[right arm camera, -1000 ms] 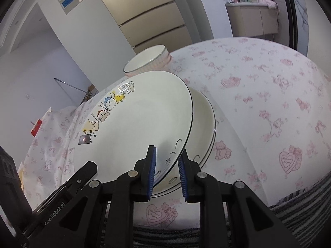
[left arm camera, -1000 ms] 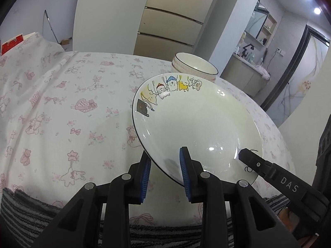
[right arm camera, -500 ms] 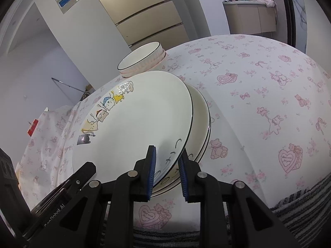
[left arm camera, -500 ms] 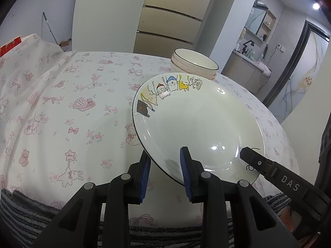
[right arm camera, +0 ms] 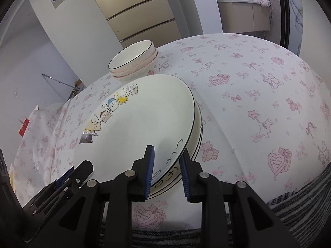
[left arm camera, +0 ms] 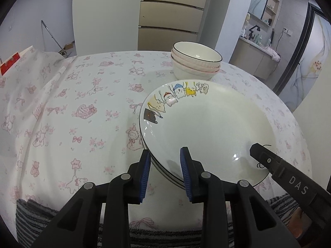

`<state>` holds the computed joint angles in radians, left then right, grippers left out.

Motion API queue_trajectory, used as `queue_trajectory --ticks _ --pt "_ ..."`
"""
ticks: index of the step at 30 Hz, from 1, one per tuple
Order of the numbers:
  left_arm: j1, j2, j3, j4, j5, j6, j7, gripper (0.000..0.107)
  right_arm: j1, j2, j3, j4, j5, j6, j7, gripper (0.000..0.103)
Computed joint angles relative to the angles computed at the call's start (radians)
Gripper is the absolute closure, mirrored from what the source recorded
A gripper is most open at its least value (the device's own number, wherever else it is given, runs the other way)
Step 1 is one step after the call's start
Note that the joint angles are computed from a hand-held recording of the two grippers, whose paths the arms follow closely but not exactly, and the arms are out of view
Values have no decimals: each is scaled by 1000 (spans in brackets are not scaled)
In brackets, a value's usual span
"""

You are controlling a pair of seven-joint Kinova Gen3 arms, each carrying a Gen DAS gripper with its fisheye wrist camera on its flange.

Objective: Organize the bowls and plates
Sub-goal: 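Open both tools to release the plate on the stack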

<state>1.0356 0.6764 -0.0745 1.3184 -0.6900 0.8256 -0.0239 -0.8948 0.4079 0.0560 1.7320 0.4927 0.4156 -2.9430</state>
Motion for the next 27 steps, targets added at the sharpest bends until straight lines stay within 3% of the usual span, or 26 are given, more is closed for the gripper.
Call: queue_trajectory --ticks 7,11,14,21,24,27 --pt "40 65 -15 -90 -32 111 -48 76 -36 9 17 -17 65 49 -24 78" --pt "57 79 -22 -98 -55 133 -36 76 -93 16 47 -10 161 78 -98 77" --pt "53 59 -29 -55 -67 86 9 76 -105 12 48 12 232 76 -173 77" --pt "18 9 -31 60 -70 -68 111 76 -76 20 -1 8 270 118 -200 81" --pt "46 -3 -61 87 -103 -88 159 76 -58 20 -18 7 269 119 -191 81" --pt "114 -5 -105 95 -193 -39 241 76 -42 13 -29 11 262 107 -176 81"
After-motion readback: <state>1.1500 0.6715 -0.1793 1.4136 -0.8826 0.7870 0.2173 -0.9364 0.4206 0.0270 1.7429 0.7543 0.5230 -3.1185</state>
